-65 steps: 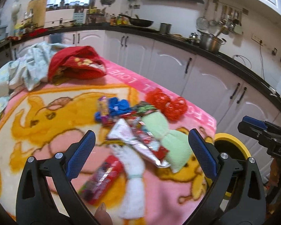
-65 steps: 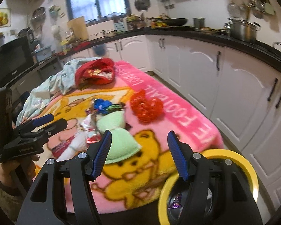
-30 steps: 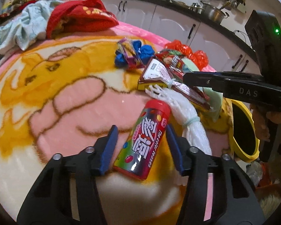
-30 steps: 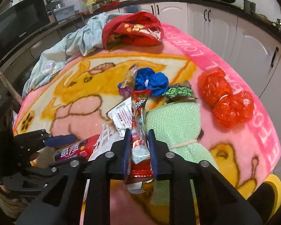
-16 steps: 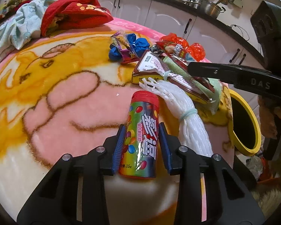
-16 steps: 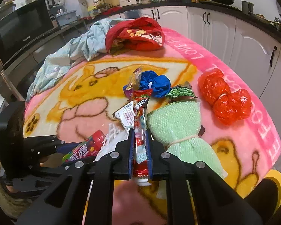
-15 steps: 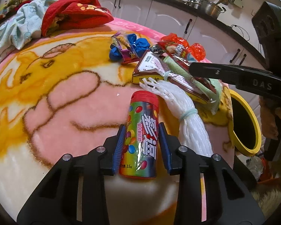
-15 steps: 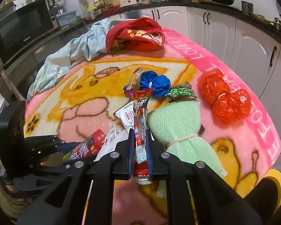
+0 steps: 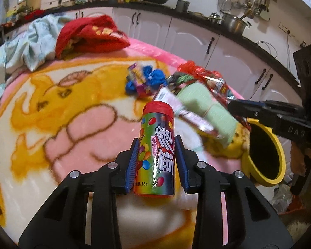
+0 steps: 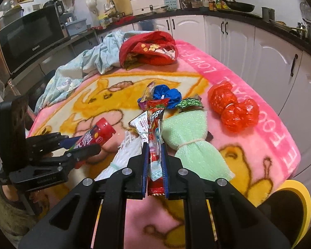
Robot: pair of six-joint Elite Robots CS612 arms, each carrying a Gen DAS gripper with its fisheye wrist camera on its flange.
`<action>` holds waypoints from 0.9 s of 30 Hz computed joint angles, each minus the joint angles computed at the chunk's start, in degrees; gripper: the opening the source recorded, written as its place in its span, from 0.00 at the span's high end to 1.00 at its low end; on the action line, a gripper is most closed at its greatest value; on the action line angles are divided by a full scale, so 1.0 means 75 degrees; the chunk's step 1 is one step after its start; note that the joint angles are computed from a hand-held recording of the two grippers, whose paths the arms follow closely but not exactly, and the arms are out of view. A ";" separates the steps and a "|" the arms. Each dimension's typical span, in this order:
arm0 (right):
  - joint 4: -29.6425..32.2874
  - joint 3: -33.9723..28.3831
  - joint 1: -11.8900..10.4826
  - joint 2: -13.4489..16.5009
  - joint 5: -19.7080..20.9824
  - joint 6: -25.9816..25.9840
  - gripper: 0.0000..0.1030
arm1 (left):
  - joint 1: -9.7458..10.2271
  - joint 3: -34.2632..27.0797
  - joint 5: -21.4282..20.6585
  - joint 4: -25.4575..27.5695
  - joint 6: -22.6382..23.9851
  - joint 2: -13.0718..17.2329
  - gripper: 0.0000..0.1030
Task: Collect trash
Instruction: 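Carry the candy tube and snack stick over the bin and release both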
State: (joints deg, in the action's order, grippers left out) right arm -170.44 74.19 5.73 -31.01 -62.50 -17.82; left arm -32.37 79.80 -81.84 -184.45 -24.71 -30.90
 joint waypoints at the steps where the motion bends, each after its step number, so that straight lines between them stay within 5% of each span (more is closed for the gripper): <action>1: -0.0083 0.0071 -0.0024 -0.0040 0.0027 0.0004 0.89 | -0.0025 -0.0030 0.0042 -0.0019 0.0089 -0.0014 0.74; 27: -0.1944 0.1394 -0.0791 -0.0694 -0.0107 0.0801 0.89 | -0.0543 -0.1069 -0.0251 0.0006 0.1009 0.0264 0.74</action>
